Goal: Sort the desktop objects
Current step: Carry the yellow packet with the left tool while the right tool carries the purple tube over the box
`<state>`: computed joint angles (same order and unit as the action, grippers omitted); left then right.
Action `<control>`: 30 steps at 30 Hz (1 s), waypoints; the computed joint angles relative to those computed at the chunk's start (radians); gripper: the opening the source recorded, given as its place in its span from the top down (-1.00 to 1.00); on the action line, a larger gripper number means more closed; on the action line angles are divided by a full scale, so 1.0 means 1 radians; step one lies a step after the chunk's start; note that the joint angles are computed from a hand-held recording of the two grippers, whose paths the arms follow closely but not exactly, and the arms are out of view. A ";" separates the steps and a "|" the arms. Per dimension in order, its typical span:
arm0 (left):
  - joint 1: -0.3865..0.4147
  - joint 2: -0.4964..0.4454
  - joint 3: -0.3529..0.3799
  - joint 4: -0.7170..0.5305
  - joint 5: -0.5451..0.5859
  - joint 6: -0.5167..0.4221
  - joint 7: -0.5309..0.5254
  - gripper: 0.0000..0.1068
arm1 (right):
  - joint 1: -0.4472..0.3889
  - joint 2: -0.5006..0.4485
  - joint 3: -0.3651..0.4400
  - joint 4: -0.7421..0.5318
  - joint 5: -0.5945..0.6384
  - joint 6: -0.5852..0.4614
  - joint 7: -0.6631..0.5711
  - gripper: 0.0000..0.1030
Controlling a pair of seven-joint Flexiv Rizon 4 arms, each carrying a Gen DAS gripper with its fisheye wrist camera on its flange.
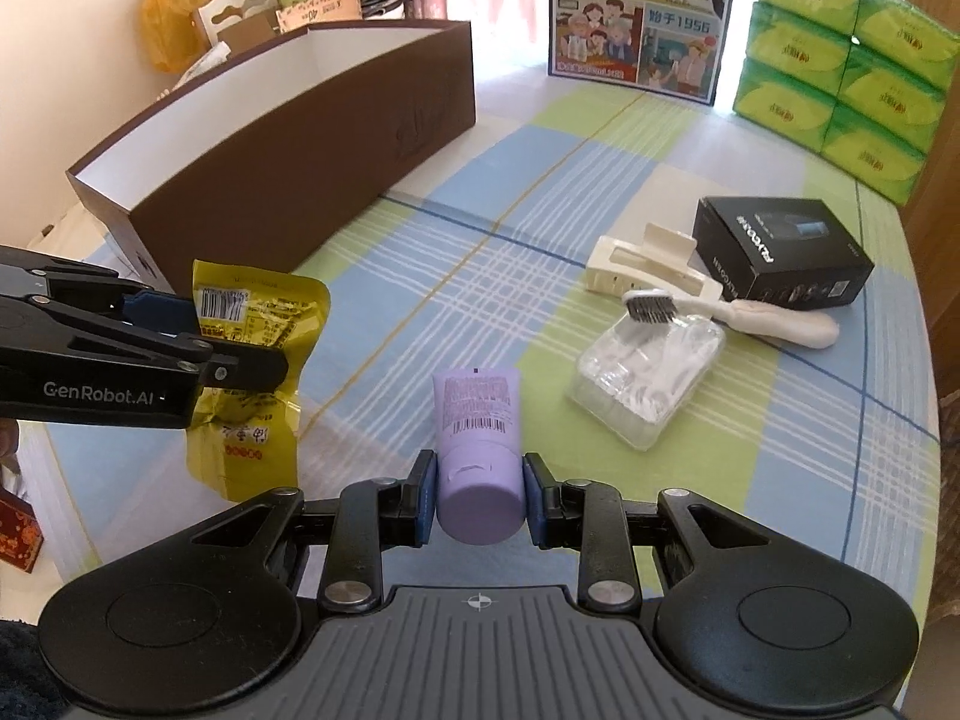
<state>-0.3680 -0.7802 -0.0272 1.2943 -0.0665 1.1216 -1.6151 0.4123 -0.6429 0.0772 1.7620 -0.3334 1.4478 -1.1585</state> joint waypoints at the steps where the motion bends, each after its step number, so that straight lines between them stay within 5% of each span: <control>1: 0.000 0.005 0.000 0.006 0.000 0.005 -0.001 0.13 | 0.006 0.004 -0.007 0.005 -0.003 0.007 0.002 0.49; 18: 0.022 0.079 -0.017 0.081 -0.032 0.131 0.003 0.13 | 0.065 0.043 -0.070 0.009 -0.039 0.106 0.041 0.49; 30: 0.060 0.136 0.003 0.118 -0.063 0.221 -0.010 0.13 | 0.021 -0.033 0.051 -0.175 -0.017 0.096 -0.036 0.49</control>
<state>-0.3075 -0.6447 -0.0242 1.4124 -0.1298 1.3425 -1.6250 0.4338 -0.6760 0.1286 1.5872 -0.3499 1.5441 -1.1945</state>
